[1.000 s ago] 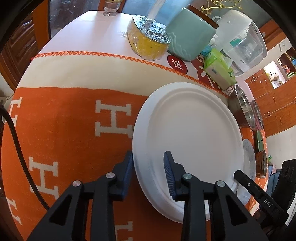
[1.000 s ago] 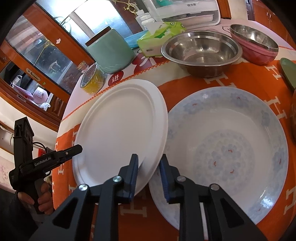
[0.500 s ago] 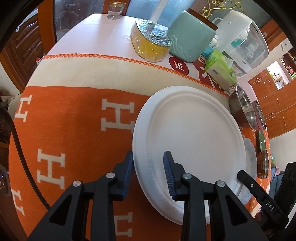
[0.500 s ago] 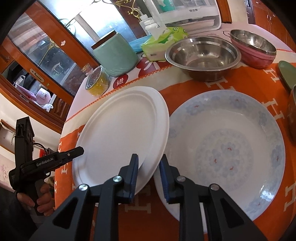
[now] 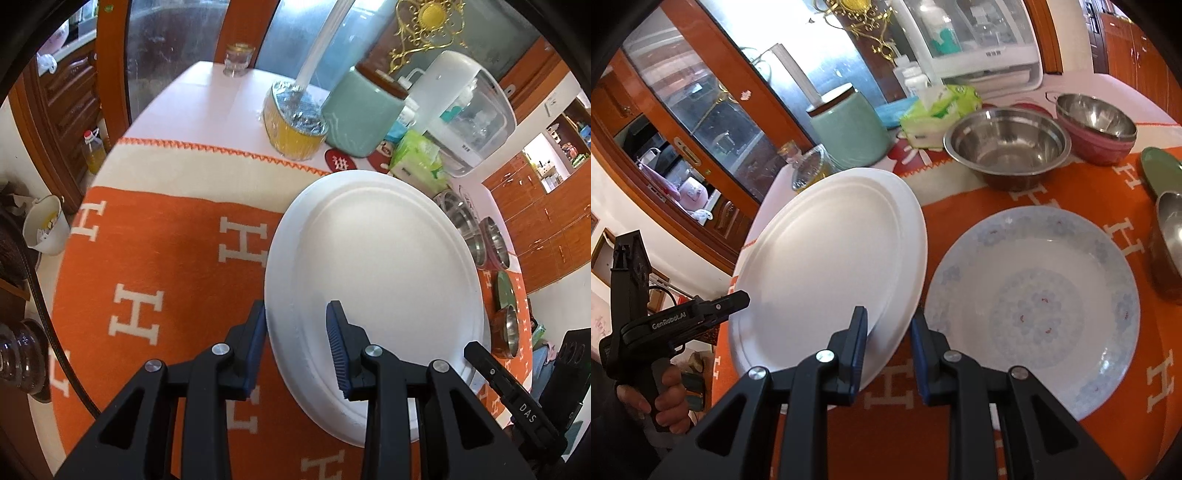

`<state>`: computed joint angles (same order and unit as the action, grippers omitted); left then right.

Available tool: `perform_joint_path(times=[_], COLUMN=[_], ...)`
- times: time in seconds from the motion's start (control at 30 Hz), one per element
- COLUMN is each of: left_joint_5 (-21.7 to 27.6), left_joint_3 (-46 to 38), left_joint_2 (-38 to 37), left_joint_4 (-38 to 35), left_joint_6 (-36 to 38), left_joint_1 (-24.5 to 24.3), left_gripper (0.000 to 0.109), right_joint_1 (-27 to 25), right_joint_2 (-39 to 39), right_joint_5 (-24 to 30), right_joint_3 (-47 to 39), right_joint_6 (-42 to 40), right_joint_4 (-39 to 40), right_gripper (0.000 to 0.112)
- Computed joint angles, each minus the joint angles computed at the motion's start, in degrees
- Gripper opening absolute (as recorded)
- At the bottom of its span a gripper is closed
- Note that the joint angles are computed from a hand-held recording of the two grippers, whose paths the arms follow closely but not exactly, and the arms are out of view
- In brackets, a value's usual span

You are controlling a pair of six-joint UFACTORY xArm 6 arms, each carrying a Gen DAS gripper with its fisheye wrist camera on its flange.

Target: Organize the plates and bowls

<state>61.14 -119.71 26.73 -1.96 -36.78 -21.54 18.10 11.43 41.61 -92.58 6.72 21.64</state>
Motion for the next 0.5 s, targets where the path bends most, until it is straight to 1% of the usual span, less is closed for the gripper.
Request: perform_joint_path(times=[0.2, 0.5], left_joint_5=[-1.44, -4.02], left_joint_3=[5.22, 14.13], left_joint_2=[-5.61, -14.30], left_joint_4=[3.46, 7.91], left_joint_6=[-3.78, -7.09], left_joint_1=[-1.69, -4.56], left_gripper=[0.031, 0.031], right_joint_1=[0.61, 1.46], right_joint_2=[-4.18, -10.92], right_joint_5=[-2.82, -6.81], right_joint_3=[3.59, 10.42], right_joint_6=[-2.46, -4.87], right_joint_4=[1.10, 0.97], right_gripper=[0.023, 0.023])
